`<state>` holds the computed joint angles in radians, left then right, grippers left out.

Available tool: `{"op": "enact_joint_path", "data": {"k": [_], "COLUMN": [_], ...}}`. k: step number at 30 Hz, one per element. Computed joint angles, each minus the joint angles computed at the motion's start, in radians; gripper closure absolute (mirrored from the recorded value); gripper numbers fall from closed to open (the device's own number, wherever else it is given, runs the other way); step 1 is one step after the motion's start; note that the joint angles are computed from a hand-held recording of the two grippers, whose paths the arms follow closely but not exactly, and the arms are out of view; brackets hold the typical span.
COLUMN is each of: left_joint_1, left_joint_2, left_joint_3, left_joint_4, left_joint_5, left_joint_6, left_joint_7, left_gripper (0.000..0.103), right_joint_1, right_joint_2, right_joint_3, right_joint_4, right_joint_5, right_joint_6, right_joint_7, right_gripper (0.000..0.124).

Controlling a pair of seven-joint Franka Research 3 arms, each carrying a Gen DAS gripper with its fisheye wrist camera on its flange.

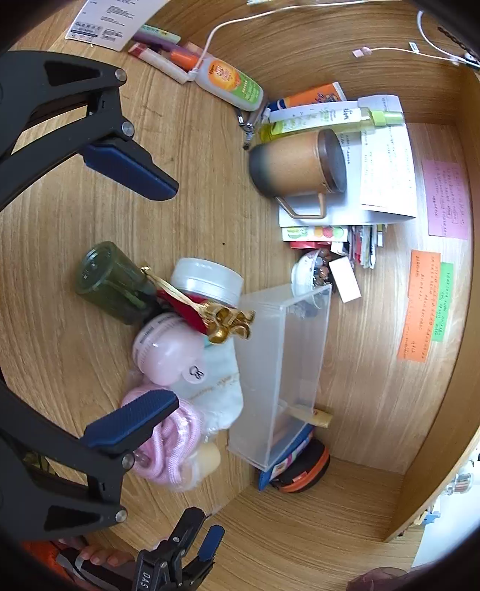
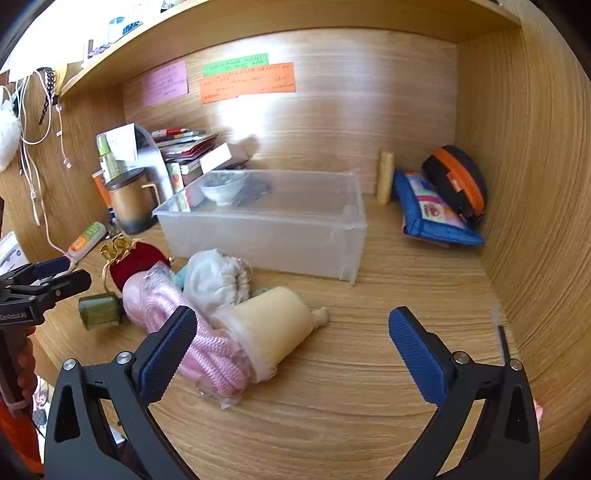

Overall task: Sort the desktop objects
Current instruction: 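Grasp the dark green glass bottle with the left tool while the right tool grasps the bagged pink rope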

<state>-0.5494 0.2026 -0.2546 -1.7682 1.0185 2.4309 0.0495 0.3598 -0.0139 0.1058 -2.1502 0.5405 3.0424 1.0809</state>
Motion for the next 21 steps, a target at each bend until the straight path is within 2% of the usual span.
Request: {"op": "enact_joint_path", "data": {"k": [6, 10, 14, 17, 21], "left_joint_1": [-0.01, -0.008, -0.005, -0.001, 0.001], "left_joint_2": [0.018, 0.021, 0.019, 0.019, 0.027], "left_joint_3": [-0.005, -0.002, 0.004, 0.005, 0.008], "left_joint_4": [-0.007, -0.023, -0.039, -0.044, -0.042], "left_joint_5": [-0.026, -0.038, -0.038, -0.031, -0.025], "left_joint_6": [-0.043, -0.032, -0.019, -0.01, 0.006], "left_joint_7": [0.015, 0.02, 0.015, 0.018, 0.021], "left_gripper": [0.0, 0.0, 0.0, 0.0, 0.0], "right_joint_1": [0.013, 0.021, 0.028, 0.031, 0.03], "right_joint_2": [0.004, 0.013, 0.022, 0.031, 0.048], "right_joint_3": [0.009, 0.015, 0.022, 0.023, 0.029], "right_joint_4": [-0.01, -0.006, -0.015, -0.022, -0.005], "right_joint_5": [0.004, 0.048, 0.042, -0.014, 0.025], "right_joint_6": [-0.027, -0.053, -0.059, -0.057, -0.098], "right_joint_7": [0.004, -0.024, -0.014, 0.043, 0.04], "right_gripper": [0.021, 0.021, 0.021, 0.021, 0.021]}}
